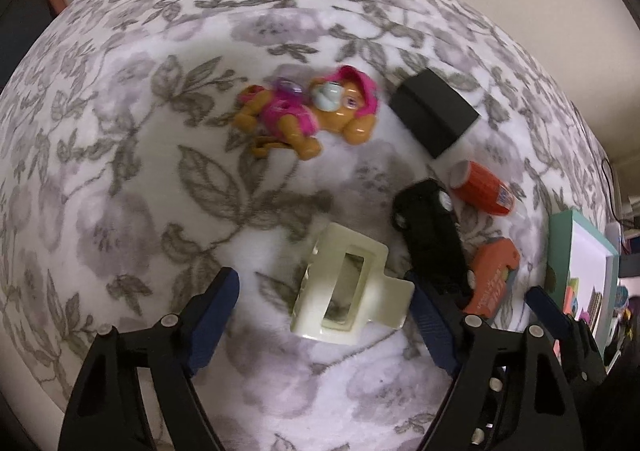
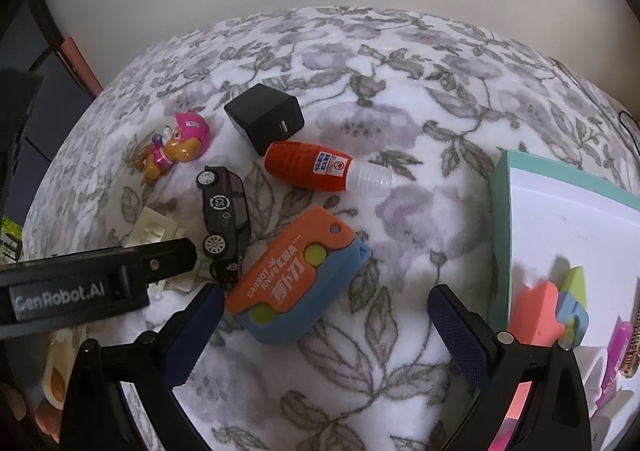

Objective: Organize rigid objects
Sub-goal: 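Grasp the orange-blue toy knife with the right gripper while the left grasps the cream hair clip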

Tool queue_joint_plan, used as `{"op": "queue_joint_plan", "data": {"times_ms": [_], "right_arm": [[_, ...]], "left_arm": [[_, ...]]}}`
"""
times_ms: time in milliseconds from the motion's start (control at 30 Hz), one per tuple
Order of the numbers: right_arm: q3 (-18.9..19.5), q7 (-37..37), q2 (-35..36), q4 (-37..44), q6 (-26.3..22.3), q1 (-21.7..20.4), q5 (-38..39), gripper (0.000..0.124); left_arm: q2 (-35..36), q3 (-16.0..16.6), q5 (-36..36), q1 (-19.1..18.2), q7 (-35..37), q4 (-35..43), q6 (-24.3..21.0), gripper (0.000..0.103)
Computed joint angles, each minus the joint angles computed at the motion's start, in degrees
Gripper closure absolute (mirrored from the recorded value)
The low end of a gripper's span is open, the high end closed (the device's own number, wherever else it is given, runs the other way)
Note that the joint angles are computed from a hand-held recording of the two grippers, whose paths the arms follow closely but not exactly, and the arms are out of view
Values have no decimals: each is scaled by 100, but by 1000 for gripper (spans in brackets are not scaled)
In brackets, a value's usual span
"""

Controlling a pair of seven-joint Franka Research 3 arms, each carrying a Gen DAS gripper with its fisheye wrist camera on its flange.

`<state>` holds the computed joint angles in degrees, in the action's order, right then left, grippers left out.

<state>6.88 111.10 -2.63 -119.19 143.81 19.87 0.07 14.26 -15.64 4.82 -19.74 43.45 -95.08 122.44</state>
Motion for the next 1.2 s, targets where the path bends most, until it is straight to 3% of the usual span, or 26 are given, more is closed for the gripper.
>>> {"op": "queue_joint_plan", "data": {"times_ms": [233, 367, 700, 867, 1200], "right_arm": [[-28, 69, -151, -88, 324, -73, 338, 23], [3, 698, -77, -1, 273, -142, -73, 35], [-64, 1150, 313, 363, 64, -50, -181, 42], [-67, 1169, 393, 477, -200, 56, -655, 44], [-39, 851, 112, 293, -590, 53, -785, 70]], "left_arm": [[-240, 71, -121, 167, -107, -376, 197, 18], [-242, 76, -200, 233, -43, -411, 242, 18], [-245, 69, -152, 200, -190, -385, 136, 20], [-257, 71, -199, 224, -203, -424, 198, 20], [-335, 73, -359, 286, -241, -584, 437, 20]]}}
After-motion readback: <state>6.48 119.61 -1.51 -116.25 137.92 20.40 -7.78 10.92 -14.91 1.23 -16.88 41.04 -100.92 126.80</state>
